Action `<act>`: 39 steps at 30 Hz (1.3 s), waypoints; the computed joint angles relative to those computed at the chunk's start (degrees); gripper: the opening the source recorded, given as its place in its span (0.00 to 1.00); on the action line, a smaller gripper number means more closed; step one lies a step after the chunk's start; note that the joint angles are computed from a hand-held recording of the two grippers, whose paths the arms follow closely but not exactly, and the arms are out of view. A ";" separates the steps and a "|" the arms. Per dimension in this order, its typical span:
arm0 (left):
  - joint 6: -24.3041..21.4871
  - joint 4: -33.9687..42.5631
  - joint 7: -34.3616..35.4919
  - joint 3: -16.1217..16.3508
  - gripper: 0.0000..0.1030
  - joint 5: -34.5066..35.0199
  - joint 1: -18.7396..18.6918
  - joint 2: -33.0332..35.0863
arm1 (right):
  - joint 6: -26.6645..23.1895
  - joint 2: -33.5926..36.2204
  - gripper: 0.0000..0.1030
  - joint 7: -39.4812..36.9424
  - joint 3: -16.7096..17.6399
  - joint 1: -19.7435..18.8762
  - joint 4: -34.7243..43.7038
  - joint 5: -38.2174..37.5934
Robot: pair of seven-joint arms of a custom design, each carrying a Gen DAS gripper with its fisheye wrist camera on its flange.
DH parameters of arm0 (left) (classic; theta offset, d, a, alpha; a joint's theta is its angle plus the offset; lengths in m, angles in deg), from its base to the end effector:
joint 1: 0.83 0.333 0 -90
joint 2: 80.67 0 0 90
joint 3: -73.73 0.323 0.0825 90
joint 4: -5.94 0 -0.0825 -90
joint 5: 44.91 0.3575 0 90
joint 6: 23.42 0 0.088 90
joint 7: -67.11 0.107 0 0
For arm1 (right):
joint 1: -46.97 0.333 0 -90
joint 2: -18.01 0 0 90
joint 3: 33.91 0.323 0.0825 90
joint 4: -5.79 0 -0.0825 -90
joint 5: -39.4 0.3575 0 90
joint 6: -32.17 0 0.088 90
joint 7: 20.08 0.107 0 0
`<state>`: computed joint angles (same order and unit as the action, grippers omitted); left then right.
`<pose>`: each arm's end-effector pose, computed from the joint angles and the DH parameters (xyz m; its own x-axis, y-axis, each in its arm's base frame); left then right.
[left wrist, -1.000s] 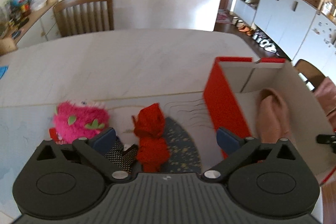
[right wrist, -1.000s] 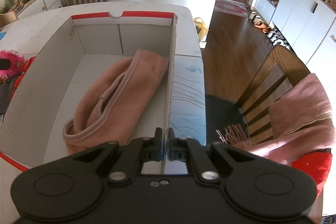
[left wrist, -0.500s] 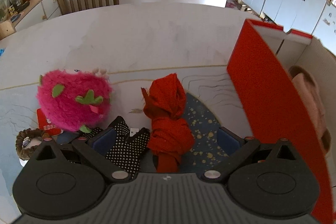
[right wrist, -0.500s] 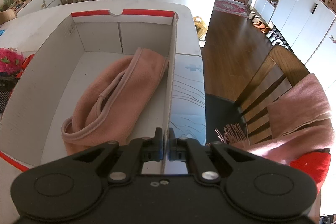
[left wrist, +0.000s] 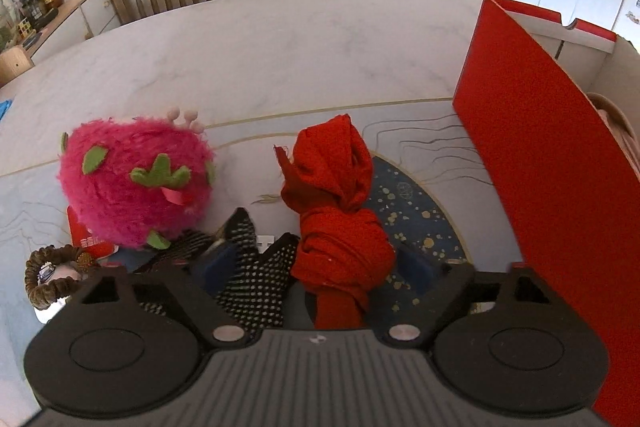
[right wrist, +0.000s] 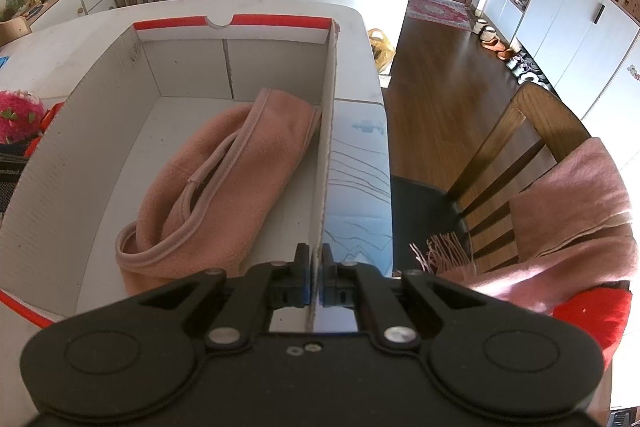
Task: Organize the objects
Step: 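Reach the left gripper to the red cloth bundle and grasp it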
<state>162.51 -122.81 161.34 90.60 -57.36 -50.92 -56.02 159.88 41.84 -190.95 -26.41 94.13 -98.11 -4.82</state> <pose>0.4882 -0.3036 0.2779 -0.4556 -0.8881 -0.0607 -0.7211 0.4082 -0.5597 0.3893 0.4989 0.3423 -0.3079 -0.9510 0.0289 -0.8139 0.2476 -0.5256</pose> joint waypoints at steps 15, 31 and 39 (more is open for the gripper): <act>4.62 -4.18 6.98 -12.46 0.38 -4.71 10.91 -4.69 | 0.50 0.01 0.03 0.65 -0.13 0.04 -0.14 -0.32; 4.96 -9.52 6.64 -34.81 0.36 -0.22 33.24 -9.23 | 1.00 0.24 0.04 0.47 -0.21 0.04 0.17 -0.46; 6.36 -11.55 5.39 -41.55 0.55 3.77 39.55 -8.91 | 1.36 0.27 0.04 0.61 -0.29 0.15 0.06 -0.63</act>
